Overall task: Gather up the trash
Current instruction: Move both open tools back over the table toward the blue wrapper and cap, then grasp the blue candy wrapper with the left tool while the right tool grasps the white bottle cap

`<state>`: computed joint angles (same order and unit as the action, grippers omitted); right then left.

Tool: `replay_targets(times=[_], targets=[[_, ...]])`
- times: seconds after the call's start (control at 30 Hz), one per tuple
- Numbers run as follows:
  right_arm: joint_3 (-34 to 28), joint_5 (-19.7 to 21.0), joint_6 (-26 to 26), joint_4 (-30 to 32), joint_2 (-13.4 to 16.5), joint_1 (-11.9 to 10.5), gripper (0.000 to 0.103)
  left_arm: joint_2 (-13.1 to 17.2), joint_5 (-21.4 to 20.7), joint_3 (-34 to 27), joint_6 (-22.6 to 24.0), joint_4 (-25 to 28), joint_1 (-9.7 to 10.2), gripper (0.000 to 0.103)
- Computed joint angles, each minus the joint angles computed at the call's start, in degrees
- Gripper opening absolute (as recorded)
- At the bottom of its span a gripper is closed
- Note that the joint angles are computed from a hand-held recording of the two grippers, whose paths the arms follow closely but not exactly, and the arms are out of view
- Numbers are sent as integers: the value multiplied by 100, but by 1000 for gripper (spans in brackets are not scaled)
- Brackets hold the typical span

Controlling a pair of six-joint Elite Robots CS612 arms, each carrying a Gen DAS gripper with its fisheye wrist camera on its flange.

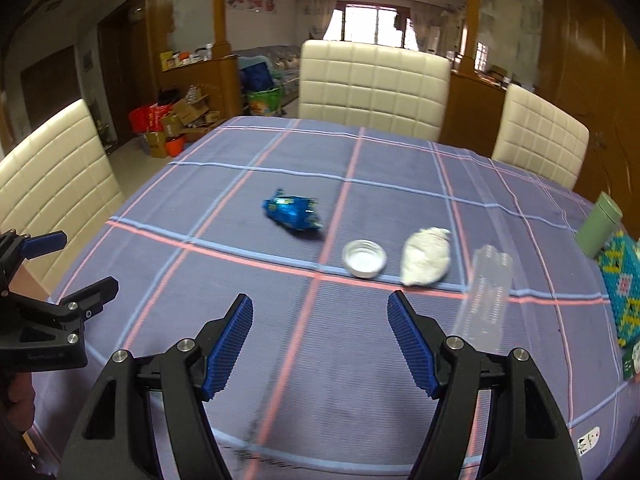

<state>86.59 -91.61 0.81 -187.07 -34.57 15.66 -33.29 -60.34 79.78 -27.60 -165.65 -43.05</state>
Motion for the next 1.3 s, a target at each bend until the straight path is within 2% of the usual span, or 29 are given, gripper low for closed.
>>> replay_targets(times=[0.37,0.73,0.97,1.13,1.2,1.3], targets=[[-451,260,3,338,275,-234,67,626,-172,-1270,510,512,67,99],[-1263,534,-226,1084,682,-301,61,1313,-625,-2621,861,971,281,99],[-1532,453,-501,1357,833,-279,61,1626,-935,-3236,982,1210,349,99],[-1527,501,-532,1362,862,-286,56,1764,-876,-3482,1200,1277,311,99],[-1528,559,-500,1369,865,-299,55,1815,-716,-3552,1310,1287,279,99],[-1529,637,-473,1357,864,-307,47,1873,-662,-3641,1408,1348,273,99]])
